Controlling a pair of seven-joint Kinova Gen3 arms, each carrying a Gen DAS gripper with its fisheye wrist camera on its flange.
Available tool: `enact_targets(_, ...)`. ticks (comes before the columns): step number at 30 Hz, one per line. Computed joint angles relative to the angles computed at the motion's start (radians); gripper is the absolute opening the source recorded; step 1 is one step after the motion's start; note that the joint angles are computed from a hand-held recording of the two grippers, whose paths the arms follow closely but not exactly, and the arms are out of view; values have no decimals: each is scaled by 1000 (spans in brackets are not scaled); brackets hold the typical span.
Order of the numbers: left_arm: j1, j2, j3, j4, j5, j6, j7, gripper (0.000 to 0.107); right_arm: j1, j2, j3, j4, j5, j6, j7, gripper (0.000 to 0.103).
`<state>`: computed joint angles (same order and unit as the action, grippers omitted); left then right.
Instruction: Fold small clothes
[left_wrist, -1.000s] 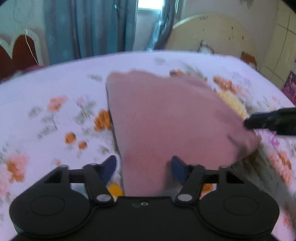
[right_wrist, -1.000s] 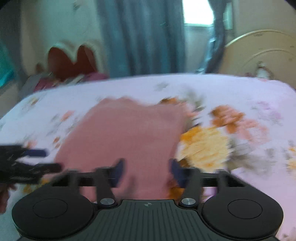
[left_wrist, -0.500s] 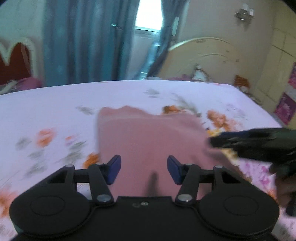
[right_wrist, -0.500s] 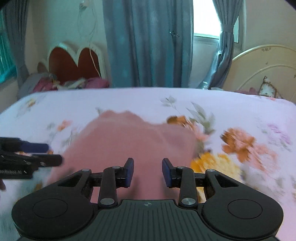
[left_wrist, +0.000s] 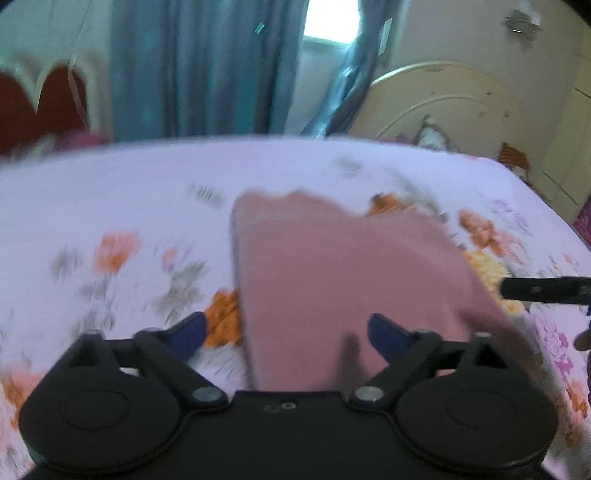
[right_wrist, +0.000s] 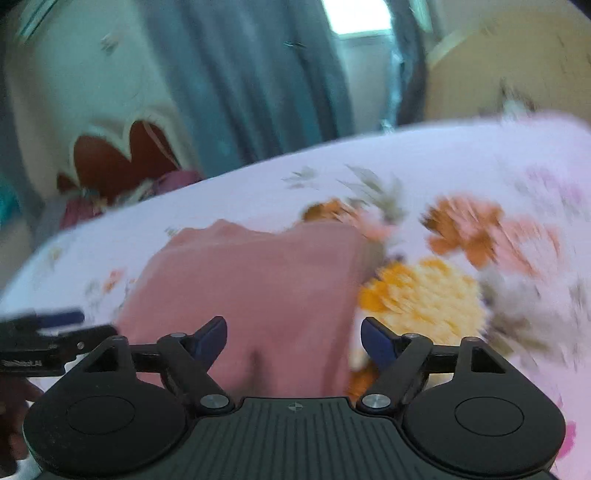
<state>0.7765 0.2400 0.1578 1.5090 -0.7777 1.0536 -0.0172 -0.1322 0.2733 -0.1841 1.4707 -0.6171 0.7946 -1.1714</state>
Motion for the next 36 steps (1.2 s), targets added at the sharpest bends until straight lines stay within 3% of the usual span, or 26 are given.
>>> enact_targets(4, -183, -64, 89, 114, 111, -163, 42, 83, 176, 134, -115, -107, -126, 163, -41, 78)
enact_targets(7, -304, -89, 164, 190, 133, -285, 118, 82, 237, 244, -197, -229, -96, 285, -127, 78)
enact_targets(10, -276, -96, 86, 228, 155, -380, 105, 80, 185, 308, -120, -330, -134, 390, -137, 78)
enact_targets(13, -212, -81, -9, 199, 223, -389, 10, 78, 154, 366, -92, -416, -168, 486, -128, 78)
enact_targets(15, -218, -70, -12, 177, 248, -387, -23, 71, 144, 391, -87, -431, -198, 504, -106, 77)
enact_targets(17, -235, -66, -6, 164, 284, -397, -60, 56, 116, 386, -68, -448, -178, 503, -92, 71)
enact_targets(19, -221, -54, -17, 137, 297, -366, -88, 58, 104, 387, -61, -477, -131, 514, -99, 51)
enact_targets(21, -199, -41, -27, 116, 281, -328, -78, 67, 119, 385, -62, -469, -130, 521, -100, 44)
enact_targets(24, -184, -25, -43, 107, 275, -334, -57, 69, 119, 383, -68, -451, -146, 497, -126, 44)
enact_targets(26, -200, -4, -22, 71, 277, -318, -84, 50, 75, 354, -54, -447, -94, 458, -126, 43)
enact_targets(27, -194, 10, -20, 40, 275, -290, -105, 47, 51, 332, -46, -432, -64, 428, -124, 43)
enact_targets(29, -131, 39, -68, -32, 274, -209, -180, 36, -14, 283, -11, -399, 16, 366, -120, 29)
enact_targets(30, -106, 52, -82, -64, 262, -168, -203, 33, -21, 270, -20, -385, 39, 348, -115, 23)
enact_targets(33, -94, 76, -47, -138, 213, -65, -262, 27, -31, 224, -29, -341, 61, 302, -87, 20)
enact_targets(36, -69, 66, -53, -151, 187, -43, -302, 26, -40, 190, -32, -323, 66, 277, -80, 20)
